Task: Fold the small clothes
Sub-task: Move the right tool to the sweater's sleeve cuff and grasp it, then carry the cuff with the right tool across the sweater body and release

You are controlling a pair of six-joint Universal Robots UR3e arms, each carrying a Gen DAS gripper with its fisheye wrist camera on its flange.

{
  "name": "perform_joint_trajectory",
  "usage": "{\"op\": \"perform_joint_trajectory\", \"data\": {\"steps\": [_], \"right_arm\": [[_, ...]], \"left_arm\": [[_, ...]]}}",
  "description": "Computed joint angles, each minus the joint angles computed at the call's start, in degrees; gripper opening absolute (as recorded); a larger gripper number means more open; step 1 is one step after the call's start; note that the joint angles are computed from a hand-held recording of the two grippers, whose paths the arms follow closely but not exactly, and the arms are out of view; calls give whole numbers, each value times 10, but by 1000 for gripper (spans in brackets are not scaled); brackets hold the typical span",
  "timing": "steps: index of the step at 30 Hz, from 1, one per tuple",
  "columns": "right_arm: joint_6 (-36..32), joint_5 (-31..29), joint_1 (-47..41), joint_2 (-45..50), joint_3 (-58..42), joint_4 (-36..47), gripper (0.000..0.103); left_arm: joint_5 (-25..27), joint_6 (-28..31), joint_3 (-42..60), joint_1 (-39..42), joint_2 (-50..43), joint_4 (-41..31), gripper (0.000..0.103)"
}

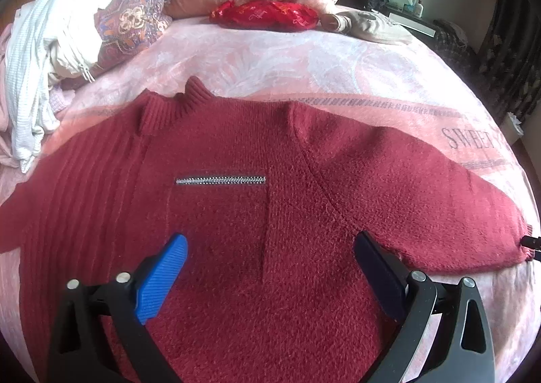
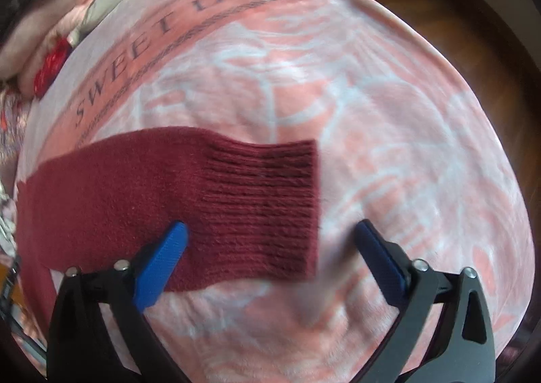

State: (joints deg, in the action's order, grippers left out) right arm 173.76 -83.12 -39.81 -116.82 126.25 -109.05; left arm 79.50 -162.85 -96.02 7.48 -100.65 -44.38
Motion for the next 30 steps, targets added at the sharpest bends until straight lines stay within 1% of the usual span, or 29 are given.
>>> {"op": "perform_joint_trajectory", "data": {"steps": [1, 2, 3, 4, 5, 7, 9, 11, 12, 13, 15, 17, 18, 20, 22, 24, 26, 29, 30], "right_arm": [[-1, 1, 4, 1, -5, 3, 70], [-5, 8, 1, -1, -10, 11, 55], [-4, 11, -1, -6, -19, 22, 48], [-7, 19, -8, -9, -23, 28, 22], [-8, 21, -18, -18, -27, 37, 5], [-31, 58, -61, -61, -31, 74, 5], [-44, 86, -78, -93, -53, 102, 5], [-57, 142, -97, -115, -87, 135, 5], [-44, 141, -82, -109, -100, 128, 5], [-15, 114, -42, -81, -116, 99, 5], [46, 30, 45, -25, -133, 53, 5], [104, -46, 108, 28, -130, 16, 5], [116, -56, 115, 29, -128, 21, 5], [140, -50, 134, 37, -134, 18, 5], [170, -55, 180, 73, -168, 0, 5], [195, -42, 230, 112, -218, -11, 5], [225, -47, 302, 179, -288, -23, 5], [234, -61, 399, 275, -388, -23, 5], [234, -69, 445, 325, -443, -15, 5]], "left_arm": [[3, -2, 2, -2, -3, 0, 99], [5, -3, 3, -2, -4, -1, 99], [7, -2, 3, -2, -4, -1, 99], [7, -1, 4, -2, -5, -2, 99], [8, 2, 3, -2, -4, -2, 99], [10, 9, -1, 3, 1, -1, 99], [6, 14, -3, 12, 6, -2, 99], [3, 18, 1, 22, 10, -7, 99], [-1, 21, 4, 30, 12, -11, 99], [-3, 23, 7, 37, 13, -14, 99], [-5, 30, 13, 50, 16, -20, 99], [-7, 39, 16, 64, 18, -28, 99], [-8, 43, 16, 70, 19, -29, 99], [-8, 55, 17, 84, 19, -30, 99], [-11, 66, 26, 104, 15, -39, 99], [-16, 73, 47, 125, 6, -58, 99], [-21, 78, 65, 142, -2, -74, 99], [-31, 94, 89, 170, -13, -91, 99], [-34, 102, 96, 180, -17, -97, 99]]}}
